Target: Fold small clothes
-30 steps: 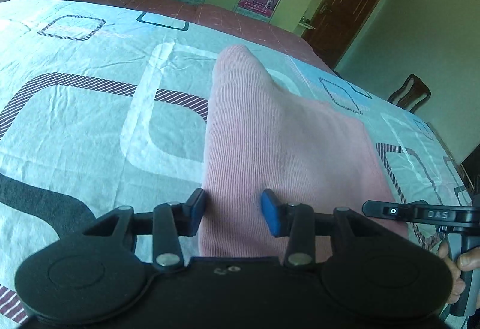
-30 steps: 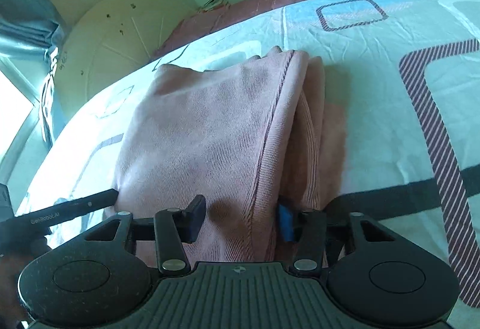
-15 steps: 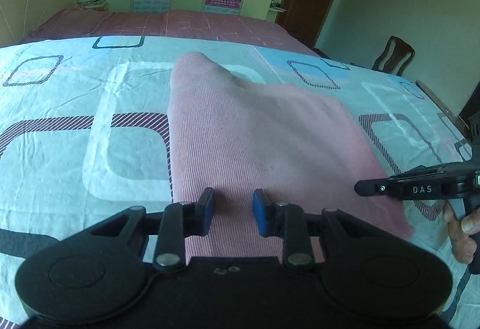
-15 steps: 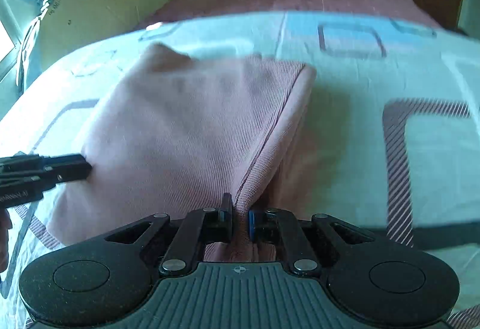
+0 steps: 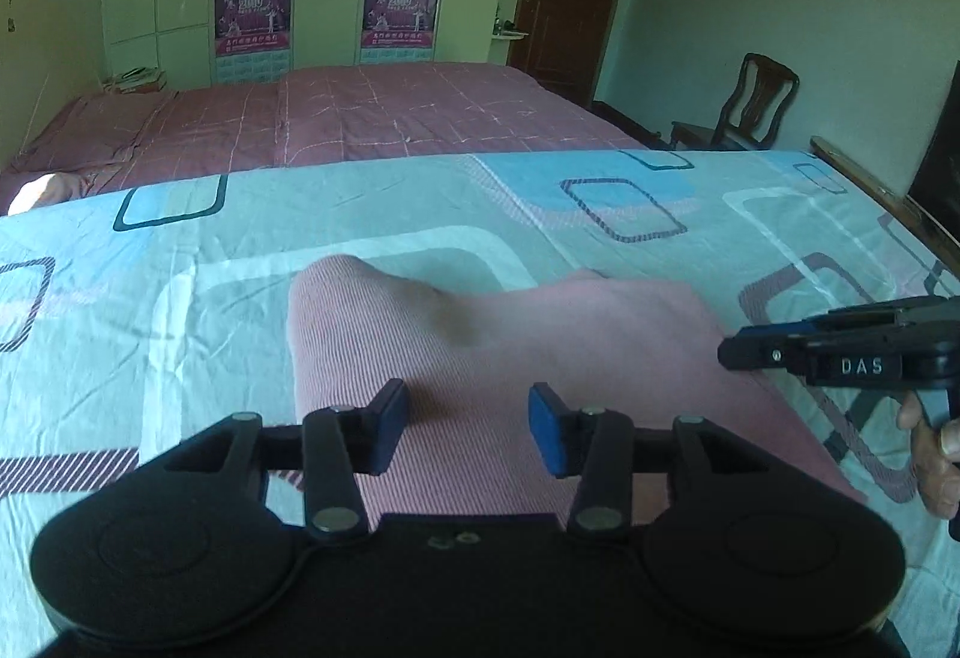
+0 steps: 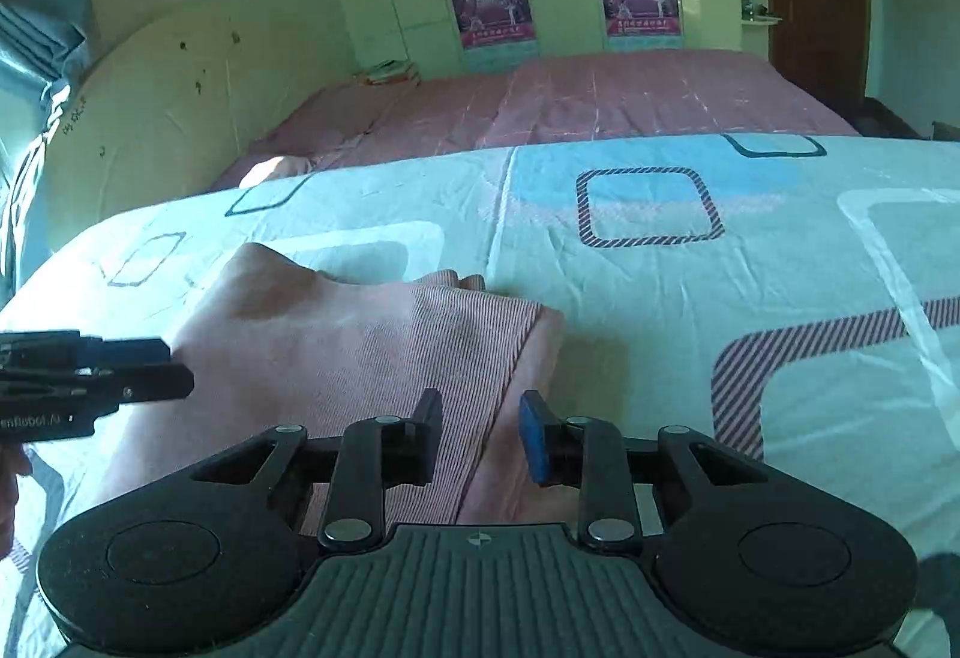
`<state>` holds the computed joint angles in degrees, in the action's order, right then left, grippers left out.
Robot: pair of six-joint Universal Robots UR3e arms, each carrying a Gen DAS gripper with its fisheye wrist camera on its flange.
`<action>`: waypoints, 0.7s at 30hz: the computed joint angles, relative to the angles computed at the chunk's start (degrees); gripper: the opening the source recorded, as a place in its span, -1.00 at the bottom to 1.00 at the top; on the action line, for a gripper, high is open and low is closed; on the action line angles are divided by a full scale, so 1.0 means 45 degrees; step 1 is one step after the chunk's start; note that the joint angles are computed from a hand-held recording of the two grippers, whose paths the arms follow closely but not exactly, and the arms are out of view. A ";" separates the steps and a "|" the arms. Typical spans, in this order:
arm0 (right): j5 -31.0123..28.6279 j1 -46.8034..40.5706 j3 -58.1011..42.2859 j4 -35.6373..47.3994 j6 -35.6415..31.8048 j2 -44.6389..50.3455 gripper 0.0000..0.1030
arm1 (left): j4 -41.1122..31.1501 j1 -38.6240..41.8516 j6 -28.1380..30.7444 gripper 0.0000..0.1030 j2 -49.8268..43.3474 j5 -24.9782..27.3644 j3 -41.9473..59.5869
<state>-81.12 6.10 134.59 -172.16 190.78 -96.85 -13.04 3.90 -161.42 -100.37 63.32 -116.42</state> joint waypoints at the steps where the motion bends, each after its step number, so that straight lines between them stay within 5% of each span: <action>1: -0.0489 0.0175 -0.0822 0.0563 -0.0273 0.0989 -0.55 | -0.0585 -0.0302 -0.0036 -0.16 -0.0885 0.0575 0.1032; 3: -0.0416 -0.0036 -0.1183 0.0427 -0.0331 0.1947 -0.54 | -0.0443 -0.0741 0.0021 -0.11 -0.1948 0.1691 0.1869; 6: 0.0024 -0.0467 -0.1044 0.0668 -0.0570 0.1725 -0.54 | -0.0057 -0.0338 -0.0086 -0.09 -0.1904 0.1082 0.1467; 12: 0.0553 -0.0457 0.0418 0.0852 -0.0237 -0.1367 -0.54 | 0.0327 0.1117 0.0668 -0.15 0.2084 -0.0550 -0.2196; 15: 0.0690 0.0142 0.1095 0.1284 -0.0735 -0.2510 -0.54 | 0.0114 0.0609 0.1144 -0.14 0.2437 0.0559 -0.2911; 17: -0.0444 0.1204 0.0705 0.1521 -0.0744 -0.1569 -0.54 | 0.1425 0.0445 0.1007 -0.10 0.2080 0.0778 -0.3506; 21: -0.1300 0.1770 0.0521 0.1544 -0.0259 -0.1187 -0.56 | 0.0530 0.0335 0.0615 -0.15 0.2569 0.1017 -0.3147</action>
